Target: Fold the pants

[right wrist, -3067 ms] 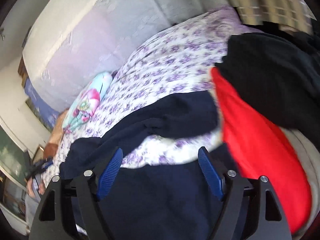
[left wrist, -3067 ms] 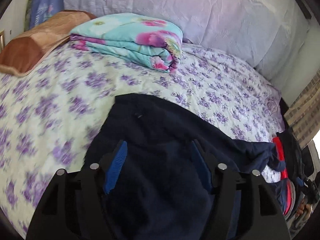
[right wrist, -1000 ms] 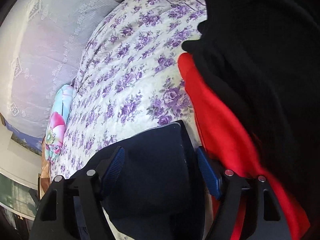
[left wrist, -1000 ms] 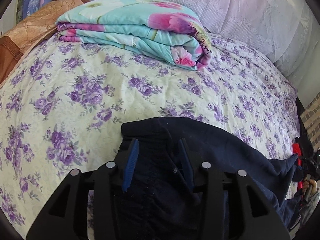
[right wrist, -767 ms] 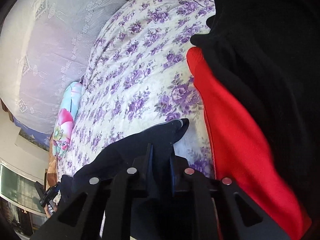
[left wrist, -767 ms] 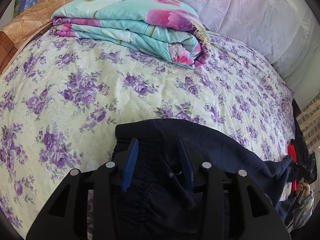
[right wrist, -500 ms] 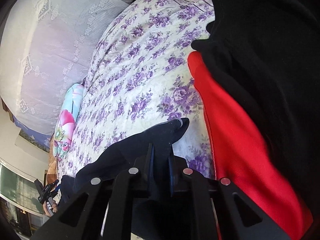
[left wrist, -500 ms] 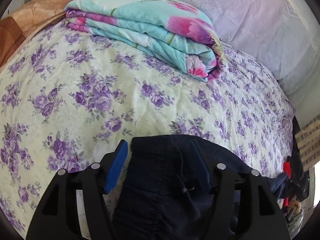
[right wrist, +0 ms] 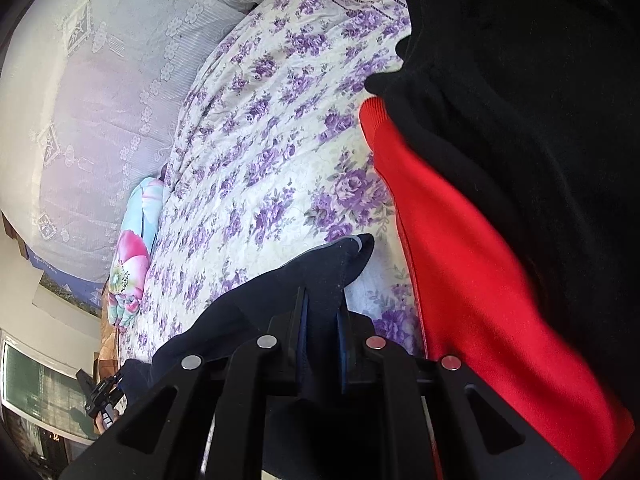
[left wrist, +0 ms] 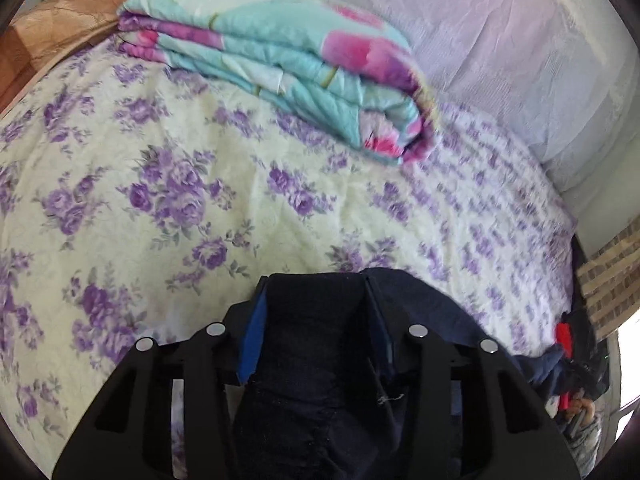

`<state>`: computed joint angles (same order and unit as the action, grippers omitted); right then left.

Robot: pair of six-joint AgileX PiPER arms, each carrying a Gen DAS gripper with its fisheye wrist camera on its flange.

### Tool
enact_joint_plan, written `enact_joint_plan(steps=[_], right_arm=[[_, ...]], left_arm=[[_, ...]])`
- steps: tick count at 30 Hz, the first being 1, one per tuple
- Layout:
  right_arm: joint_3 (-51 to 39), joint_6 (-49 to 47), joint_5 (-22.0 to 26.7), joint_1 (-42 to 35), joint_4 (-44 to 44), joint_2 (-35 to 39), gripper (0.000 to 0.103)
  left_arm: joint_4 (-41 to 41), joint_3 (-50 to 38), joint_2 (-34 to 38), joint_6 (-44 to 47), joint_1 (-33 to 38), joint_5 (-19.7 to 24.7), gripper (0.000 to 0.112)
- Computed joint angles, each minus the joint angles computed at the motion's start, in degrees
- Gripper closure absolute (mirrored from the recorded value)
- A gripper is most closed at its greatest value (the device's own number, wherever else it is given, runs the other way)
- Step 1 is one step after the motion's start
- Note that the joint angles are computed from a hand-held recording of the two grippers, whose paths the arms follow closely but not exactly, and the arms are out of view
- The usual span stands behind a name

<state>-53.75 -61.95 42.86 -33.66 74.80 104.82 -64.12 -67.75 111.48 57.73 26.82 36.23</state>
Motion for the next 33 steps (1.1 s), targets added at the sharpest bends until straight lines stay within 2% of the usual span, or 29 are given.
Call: enact_joint_plan(steps=[2,4,10,13,18,19,20,22,23,24,26,28,30,31,33], right_arm=[[0.45,-0.10,-0.40,0.25,0.83,-1.42,0.091],[-0.31,0.61,-0.78,0.85,0.89,-2.50,0.092],[-11.64,8.87,-3.05,6.81,-4.00,-3.01,0.093],[-22.40,18.45,-5.39,10.78,-11.20,2.72,0.093],[-40.09,37.29,-8.00,16.03,-27.24,16.98,0.093],[-42.44,39.68,-7.10,16.25,-29.09,19.11,0.093],[-47.00,43.56,-3.90,16.28,-32.20,22.55,0.092],[-53.22,50.11,0.60,15.74,-37.25,27.48,0.077],[-52.89,50.17,1.09,14.73,-36.33,27.59,0.059],[-50.97,47.95,0.78,13.59,-33.13,26.70,0.056],[-45.88,38.87,2.11,10.31,-23.81,24.03,0.056],[-40.91,32.84,4.49,7.90,-19.34,20.55,0.056],[-35.52,29.72,4.52,7.28,-20.33,16.26,0.055],[-32.59,29.57,3.58,7.41,-22.48,13.78,0.053],[-26.04,25.55,1.33,6.86,-21.51,9.56,0.053]], left_arm=[[-6.04,3.24,-3.00,5.23,1.88,1.15,0.068],[-8.18,5.04,-5.99,6.29,2.99,1.13,0.068],[-2.66,-1.65,-8.10,-5.76,4.97,2.60,0.068],[4.29,-6.59,-5.87,-13.97,2.30,-0.94,0.068],[13.62,-14.07,3.97,-26.70,-2.13,-7.10,0.068],[14.87,-14.87,5.67,-29.06,-2.84,-8.56,0.068],[15.18,-15.41,6.81,-30.07,-3.11,-9.32,0.068],[14.02,-17.02,9.66,-30.71,-2.74,-9.24,0.068],[13.02,-17.29,10.49,-30.44,-2.41,-8.75,0.068],[11.69,-17.61,11.27,-29.58,-1.84,-7.88,0.068],[8.41,-17.09,11.46,-25.81,-0.94,-6.88,0.068],[6.55,-16.20,10.87,-22.62,-0.55,-6.48,0.067],[5.97,-15.87,10.69,-21.22,-0.05,-5.54,0.067],[5.88,-15.69,10.66,-21.17,0.32,-4.76,0.066],[5.50,-14.24,9.87,-21.03,1.06,-3.95,0.062]])
